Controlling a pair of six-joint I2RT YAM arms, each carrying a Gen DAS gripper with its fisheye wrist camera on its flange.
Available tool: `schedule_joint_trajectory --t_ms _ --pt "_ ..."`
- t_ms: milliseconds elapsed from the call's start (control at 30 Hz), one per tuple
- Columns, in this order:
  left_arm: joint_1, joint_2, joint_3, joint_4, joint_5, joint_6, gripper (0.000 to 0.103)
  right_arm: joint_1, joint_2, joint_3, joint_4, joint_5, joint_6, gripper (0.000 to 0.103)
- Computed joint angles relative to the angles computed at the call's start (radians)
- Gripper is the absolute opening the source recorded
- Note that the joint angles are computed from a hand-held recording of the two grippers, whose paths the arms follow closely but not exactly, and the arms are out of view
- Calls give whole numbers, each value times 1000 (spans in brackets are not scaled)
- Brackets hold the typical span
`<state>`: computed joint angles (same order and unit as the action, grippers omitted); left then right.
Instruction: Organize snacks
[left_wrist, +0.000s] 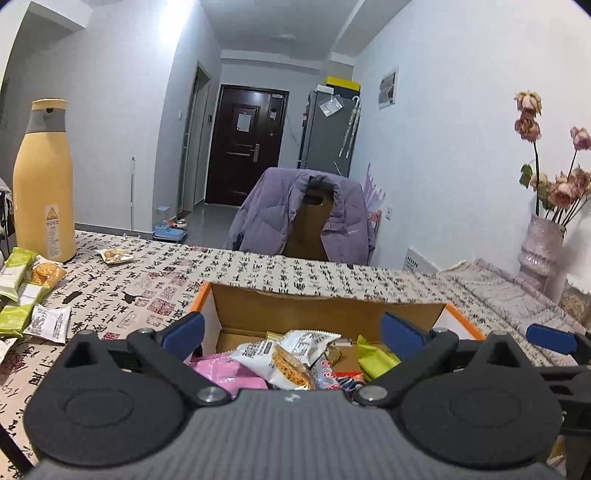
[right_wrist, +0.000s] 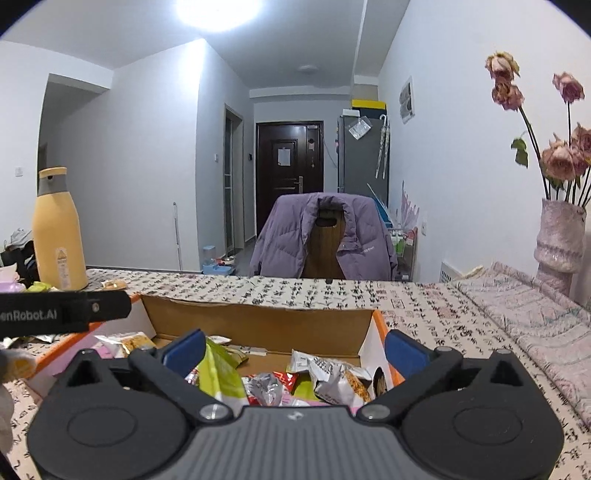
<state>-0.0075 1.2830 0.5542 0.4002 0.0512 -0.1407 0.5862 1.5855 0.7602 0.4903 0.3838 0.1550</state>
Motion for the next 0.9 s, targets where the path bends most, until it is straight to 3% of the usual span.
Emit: schedule_joint_trajectory --t_ms 300,633,900 --pt "38 -277 -80 -167 46 20 103 74 -198 -114 -78 62 -1 103" --pt "113 -730 -198 -505 126 64 103 257 -416 -288 -141 191 40 103" --pt "223 -1044 -223 -820 236 119 103 436 -535 -362 -252 328 156 103"
